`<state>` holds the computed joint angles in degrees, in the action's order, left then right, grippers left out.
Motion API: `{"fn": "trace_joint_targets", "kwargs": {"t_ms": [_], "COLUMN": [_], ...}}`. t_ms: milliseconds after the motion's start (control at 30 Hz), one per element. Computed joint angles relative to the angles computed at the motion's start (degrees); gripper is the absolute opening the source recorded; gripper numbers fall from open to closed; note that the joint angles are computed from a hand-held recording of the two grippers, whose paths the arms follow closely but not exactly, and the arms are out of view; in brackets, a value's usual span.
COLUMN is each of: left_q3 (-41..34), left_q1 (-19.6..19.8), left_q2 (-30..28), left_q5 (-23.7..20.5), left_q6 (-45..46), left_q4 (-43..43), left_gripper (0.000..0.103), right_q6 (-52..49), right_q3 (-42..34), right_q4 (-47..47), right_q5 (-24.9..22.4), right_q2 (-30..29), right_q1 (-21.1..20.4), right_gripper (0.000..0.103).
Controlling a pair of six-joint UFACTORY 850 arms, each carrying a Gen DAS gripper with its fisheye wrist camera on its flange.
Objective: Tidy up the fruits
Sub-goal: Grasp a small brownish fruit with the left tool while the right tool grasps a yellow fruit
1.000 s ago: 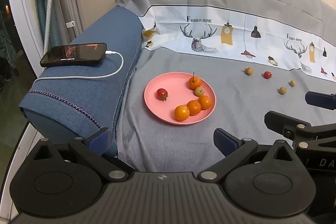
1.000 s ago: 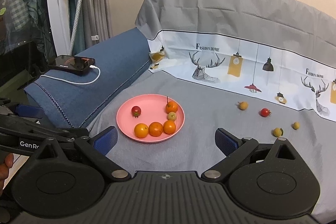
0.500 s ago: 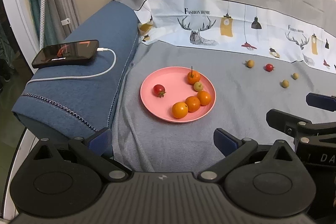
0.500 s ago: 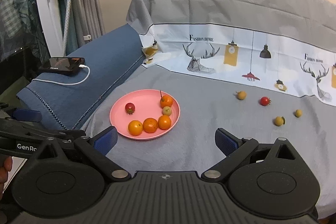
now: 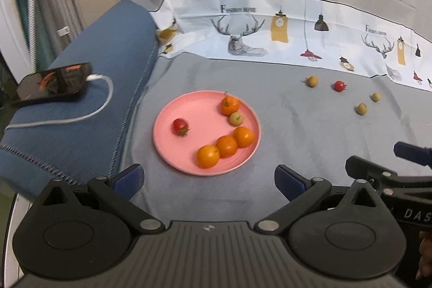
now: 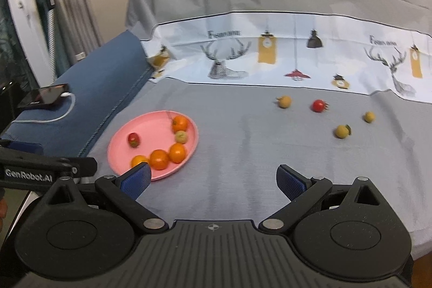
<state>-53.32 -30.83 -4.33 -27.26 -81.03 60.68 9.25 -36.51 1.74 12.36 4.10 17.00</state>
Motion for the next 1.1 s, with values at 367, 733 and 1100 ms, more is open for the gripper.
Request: {"fn": "trace_joint_targets", "kwargs": {"t_ms": [367, 733, 1100], "left_q3": [-12.9, -32.7, -71.0], "left_q1": [-0.8, 0.1, 2.4], "left_q2": [-11.8, -29.6, -58.4], "left_q5": [2.9, 5.6, 0.0], "left_q6": [3.0, 22.5, 57.2], "left_q4": [-0.6, -18.5, -44.0], "left_gripper": [0.103, 0.103, 0.103], "right_q6": [-10.4, -19.4, -15.9], "right_q3": [-2.0, -8.3, -21.3], "right_q4": [10.6, 18.6, 11.6], "right_q5": [4.1, 7.7, 8.6], "right_q2": [-5.4, -16.5, -32.3], "right_q1": [-7.3, -14.2, -18.4], "right_gripper": [0.099, 0.099, 0.099]}}
